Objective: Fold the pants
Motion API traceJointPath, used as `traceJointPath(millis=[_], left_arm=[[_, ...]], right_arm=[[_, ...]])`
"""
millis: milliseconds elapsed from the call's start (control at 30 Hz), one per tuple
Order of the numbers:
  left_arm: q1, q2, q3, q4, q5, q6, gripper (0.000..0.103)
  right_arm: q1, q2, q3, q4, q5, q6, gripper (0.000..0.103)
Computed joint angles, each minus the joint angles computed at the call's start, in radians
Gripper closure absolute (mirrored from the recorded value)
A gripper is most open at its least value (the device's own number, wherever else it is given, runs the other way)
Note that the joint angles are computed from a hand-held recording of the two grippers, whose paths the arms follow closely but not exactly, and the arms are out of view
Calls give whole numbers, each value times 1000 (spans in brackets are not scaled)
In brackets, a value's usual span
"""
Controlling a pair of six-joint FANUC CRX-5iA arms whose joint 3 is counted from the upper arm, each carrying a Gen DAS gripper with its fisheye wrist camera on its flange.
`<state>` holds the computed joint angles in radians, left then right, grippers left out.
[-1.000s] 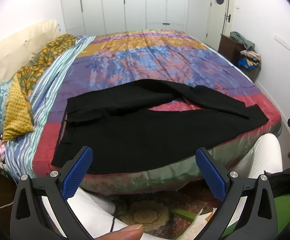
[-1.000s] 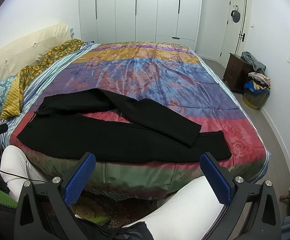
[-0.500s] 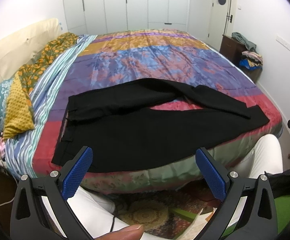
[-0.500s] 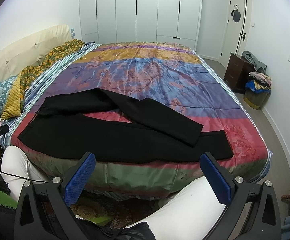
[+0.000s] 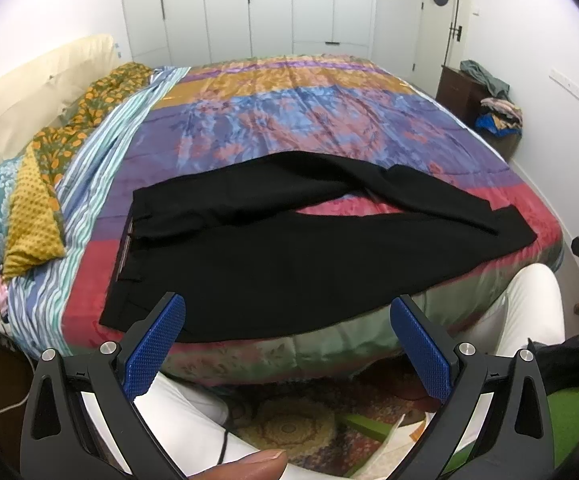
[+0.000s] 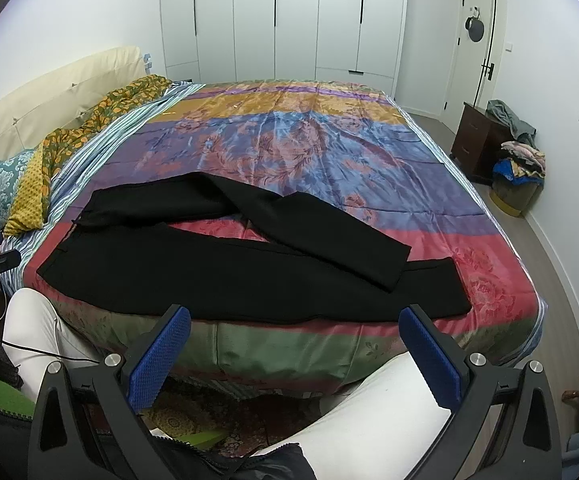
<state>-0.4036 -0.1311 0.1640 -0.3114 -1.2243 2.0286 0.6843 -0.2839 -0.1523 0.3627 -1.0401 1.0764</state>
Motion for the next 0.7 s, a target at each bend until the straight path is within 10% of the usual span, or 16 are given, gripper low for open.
traceJointPath(millis=[700], left_arm=[[-5, 9, 6, -2, -2, -2, 1]], right_arm=[[-1, -3, -5, -23, 15, 1, 0]])
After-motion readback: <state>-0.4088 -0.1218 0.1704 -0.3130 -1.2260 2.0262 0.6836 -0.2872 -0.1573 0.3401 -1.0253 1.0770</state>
